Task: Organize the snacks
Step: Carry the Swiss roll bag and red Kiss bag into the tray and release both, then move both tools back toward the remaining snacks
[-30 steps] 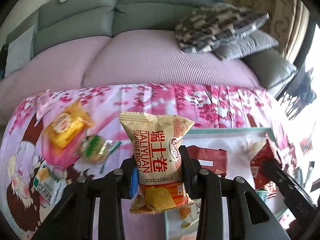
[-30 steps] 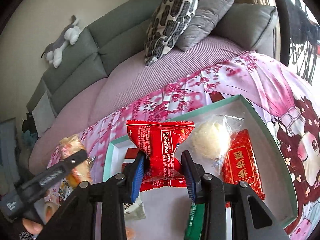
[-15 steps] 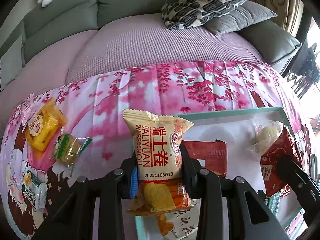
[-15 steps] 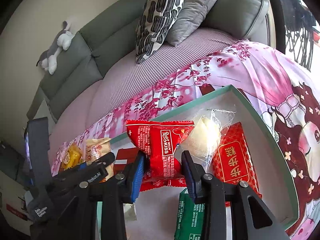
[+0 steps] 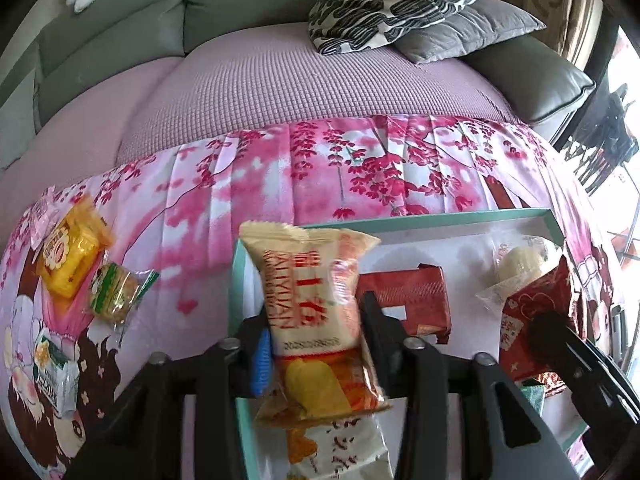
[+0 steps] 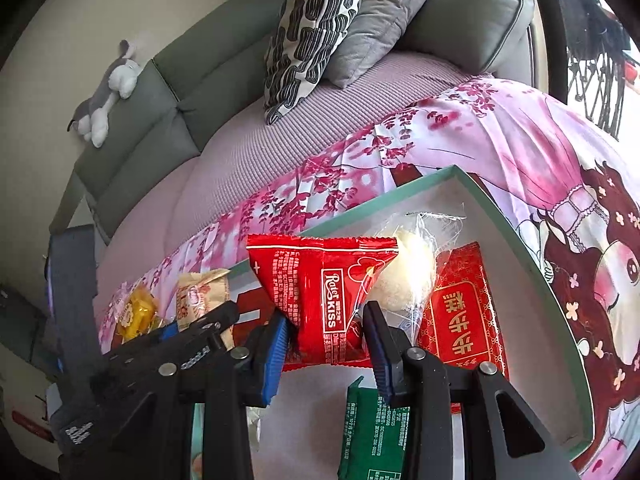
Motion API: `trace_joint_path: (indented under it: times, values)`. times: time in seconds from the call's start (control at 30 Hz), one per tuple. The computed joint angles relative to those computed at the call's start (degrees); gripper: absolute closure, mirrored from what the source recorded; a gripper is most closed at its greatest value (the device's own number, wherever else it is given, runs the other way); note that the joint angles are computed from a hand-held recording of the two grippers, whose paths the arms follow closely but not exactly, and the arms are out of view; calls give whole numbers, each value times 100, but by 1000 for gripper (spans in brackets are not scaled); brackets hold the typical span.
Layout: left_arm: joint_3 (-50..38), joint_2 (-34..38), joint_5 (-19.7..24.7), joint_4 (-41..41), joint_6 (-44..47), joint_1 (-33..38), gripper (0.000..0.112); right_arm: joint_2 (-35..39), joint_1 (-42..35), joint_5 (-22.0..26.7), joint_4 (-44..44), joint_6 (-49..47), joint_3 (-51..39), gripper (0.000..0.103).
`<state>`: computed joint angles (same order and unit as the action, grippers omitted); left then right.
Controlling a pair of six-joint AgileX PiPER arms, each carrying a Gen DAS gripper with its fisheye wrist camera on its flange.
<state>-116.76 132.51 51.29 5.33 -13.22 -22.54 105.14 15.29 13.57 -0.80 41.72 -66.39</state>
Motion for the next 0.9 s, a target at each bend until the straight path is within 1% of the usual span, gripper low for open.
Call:
trace_joint_path:
  times: [0.03, 0.13, 0.2, 0.33, 0.4, 0.43, 0.57, 0.63, 0.77, 0.8, 0.9]
  values:
    - [71, -57, -38, -15, 1, 16, 54, 3, 14, 30, -86, 77, -16, 63]
    - [409, -336, -237, -87, 13, 57, 50, 33, 7, 86, 28, -37, -62, 60]
    - [542, -476, -297, -124, 13, 78, 46, 55, 2, 131, 192, -237, -96, 50]
    - [1003, -852, -543, -135, -67, 137, 44, 58, 56, 236, -12, -122, -181, 45]
    - [1195, -991, -652, -96, -140, 176, 42, 38, 90, 274, -170, -12, -205, 40]
    - [1307, -1067, -703, -32, -227, 200, 38, 29, 109, 310, -250, 48, -225, 38]
    - [1644, -1260, -810, 247, -621, 322, 34, 19, 171, 459, -372, 59, -322, 24]
    - [1784, -1322, -860, 456, -878, 375, 28, 28, 216, 553, -463, 69, -384, 19]
    - [2107, -1465, -1039, 795, -1409, 513, 20, 40, 264, 641, -618, 131, -431, 6]
    - [2183, -1500, -1087, 806, -1489, 562, 19, 34, 260, 624, -594, 113, -416, 3]
    - [2420, -1591, -1224, 1116, -1950, 661, 18, 18, 241, 568, -576, 120, -364, 1]
